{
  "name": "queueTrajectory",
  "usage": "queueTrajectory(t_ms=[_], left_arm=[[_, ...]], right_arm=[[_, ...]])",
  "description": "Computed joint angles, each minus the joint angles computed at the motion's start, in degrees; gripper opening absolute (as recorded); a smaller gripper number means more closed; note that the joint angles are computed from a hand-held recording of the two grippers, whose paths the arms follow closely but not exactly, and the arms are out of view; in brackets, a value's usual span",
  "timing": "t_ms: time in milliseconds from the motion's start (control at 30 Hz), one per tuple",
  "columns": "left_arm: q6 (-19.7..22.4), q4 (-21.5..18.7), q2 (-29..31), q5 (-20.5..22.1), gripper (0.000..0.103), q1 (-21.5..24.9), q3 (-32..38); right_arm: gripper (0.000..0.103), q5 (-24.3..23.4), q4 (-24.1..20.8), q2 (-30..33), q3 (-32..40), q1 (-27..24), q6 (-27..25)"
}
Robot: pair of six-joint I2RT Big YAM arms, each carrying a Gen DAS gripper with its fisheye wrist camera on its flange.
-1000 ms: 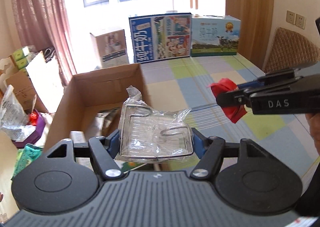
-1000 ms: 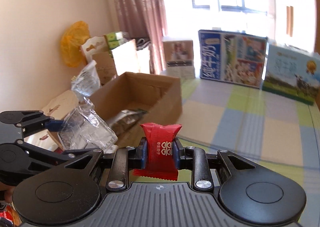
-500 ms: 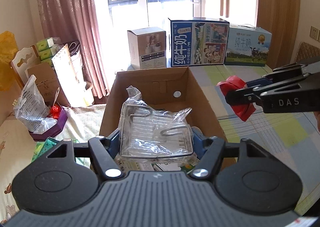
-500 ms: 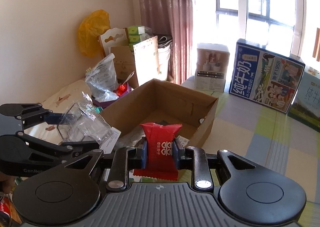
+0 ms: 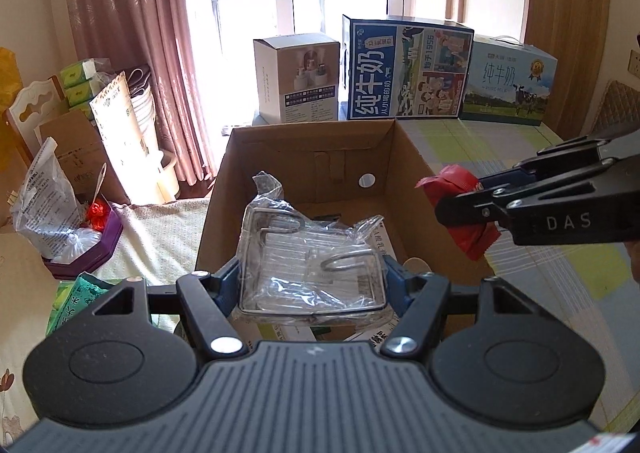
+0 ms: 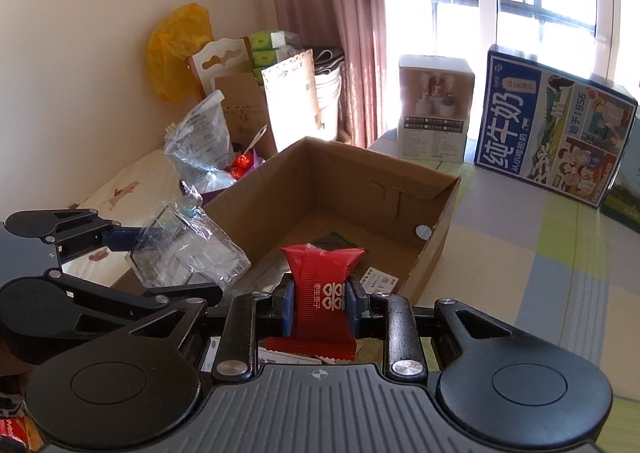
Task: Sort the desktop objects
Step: 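Lift and carry the wire rack and red packet over the cardboard box, then open both tools to drop the wire rack and red packet inside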
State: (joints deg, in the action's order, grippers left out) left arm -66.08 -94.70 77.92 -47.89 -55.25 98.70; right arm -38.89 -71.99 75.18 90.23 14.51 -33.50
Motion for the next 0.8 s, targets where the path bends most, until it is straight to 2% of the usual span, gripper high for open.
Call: queueTrajectory(t_ms=[267,333,400,800], left_arm=[[2.4,3.3,-0.8,0.7,0.066,1.3,-2.0],[3.3,4.0,-0.9,0.7,0.072,1.4,-2.3],[2.9,3.1,-0.6,-0.2,0.075,1.0,-2.0],[1.5,-0.4,-0.1,-0.7,0.075,0.1,-0.5]], right_arm=[[0.023,0.4,1.2,0.6,0.0,0.3,1.1],[0.023,0.4,1.2,0.5,0.0,0.4,1.2],[0.023,0.5,1.2,0.4,0.0,0.4,1.4],[0.023,0.1,0.5,0.5,0.2,0.5,1.5]])
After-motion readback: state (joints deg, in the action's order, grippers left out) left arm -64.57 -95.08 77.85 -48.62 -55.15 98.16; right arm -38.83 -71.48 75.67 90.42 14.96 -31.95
